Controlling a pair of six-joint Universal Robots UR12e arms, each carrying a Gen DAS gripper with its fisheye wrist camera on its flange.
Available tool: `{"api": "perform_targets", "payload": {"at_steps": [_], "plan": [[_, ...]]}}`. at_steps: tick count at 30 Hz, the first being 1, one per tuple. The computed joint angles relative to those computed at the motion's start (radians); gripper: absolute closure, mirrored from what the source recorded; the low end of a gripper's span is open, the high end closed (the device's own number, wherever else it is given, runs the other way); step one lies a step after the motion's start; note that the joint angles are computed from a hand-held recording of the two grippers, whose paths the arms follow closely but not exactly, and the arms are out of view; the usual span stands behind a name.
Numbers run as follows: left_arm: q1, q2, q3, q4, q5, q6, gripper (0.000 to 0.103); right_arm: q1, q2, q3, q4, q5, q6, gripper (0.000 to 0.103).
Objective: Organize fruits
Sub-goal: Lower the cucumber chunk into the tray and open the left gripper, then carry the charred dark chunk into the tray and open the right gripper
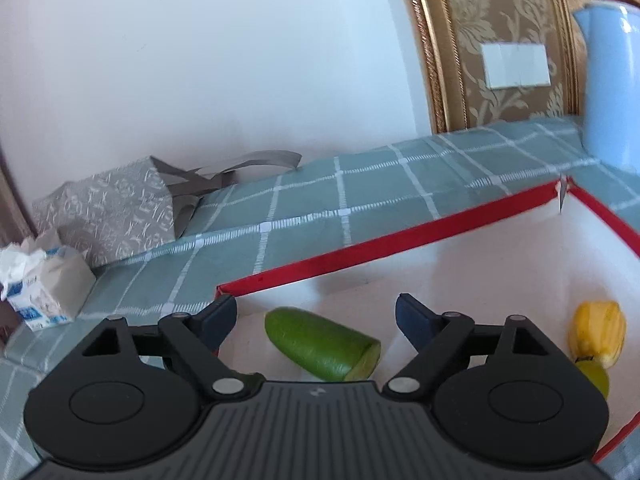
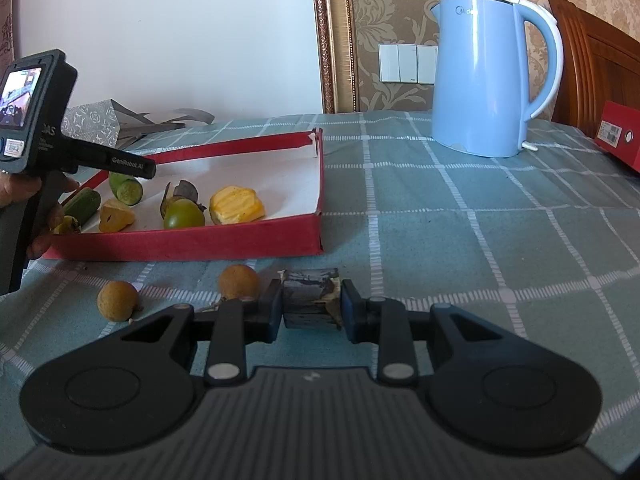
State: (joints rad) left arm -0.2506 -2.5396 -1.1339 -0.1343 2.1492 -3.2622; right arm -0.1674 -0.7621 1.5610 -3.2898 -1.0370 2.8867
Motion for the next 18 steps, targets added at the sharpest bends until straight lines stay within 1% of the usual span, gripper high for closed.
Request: {"api": "perform_targets", "payload": {"at_steps": [3, 8, 10, 14, 16, 18], "plan": [[-0.001, 0.010, -0.023, 0.045, 0.017, -0.028, 0.016, 0.000, 0.000, -0.001, 0.002, 0.000, 0.000, 0.075], [-0.013, 0.037, -0.078, 0.117, 0.040, -0.003, 0.016, 0.000, 0.000, -0.001, 0.002, 0.002, 0.000, 0.075], [-0.021, 0.054, -0.113, 0.160, 0.045, 0.008, 0.016, 0.000, 0.000, -0.001, 0.002, 0.001, 0.000, 0.075], [-0.037, 0.096, -0.194, 0.246, 0.016, 0.001, 0.016, 0.000, 0.001, -0.001, 0.000, 0.001, 0.002, 0.075], [-0.043, 0.118, -0.241, 0.291, -0.021, -0.011, 0.015, 0.000, 0.000, 0.001, -0.005, -0.001, 0.002, 0.075], [-0.049, 0.134, -0.276, 0.310, -0.049, -0.031, 0.012, 0.001, 0.000, 0.003, -0.012, -0.003, 0.001, 0.075]]}}
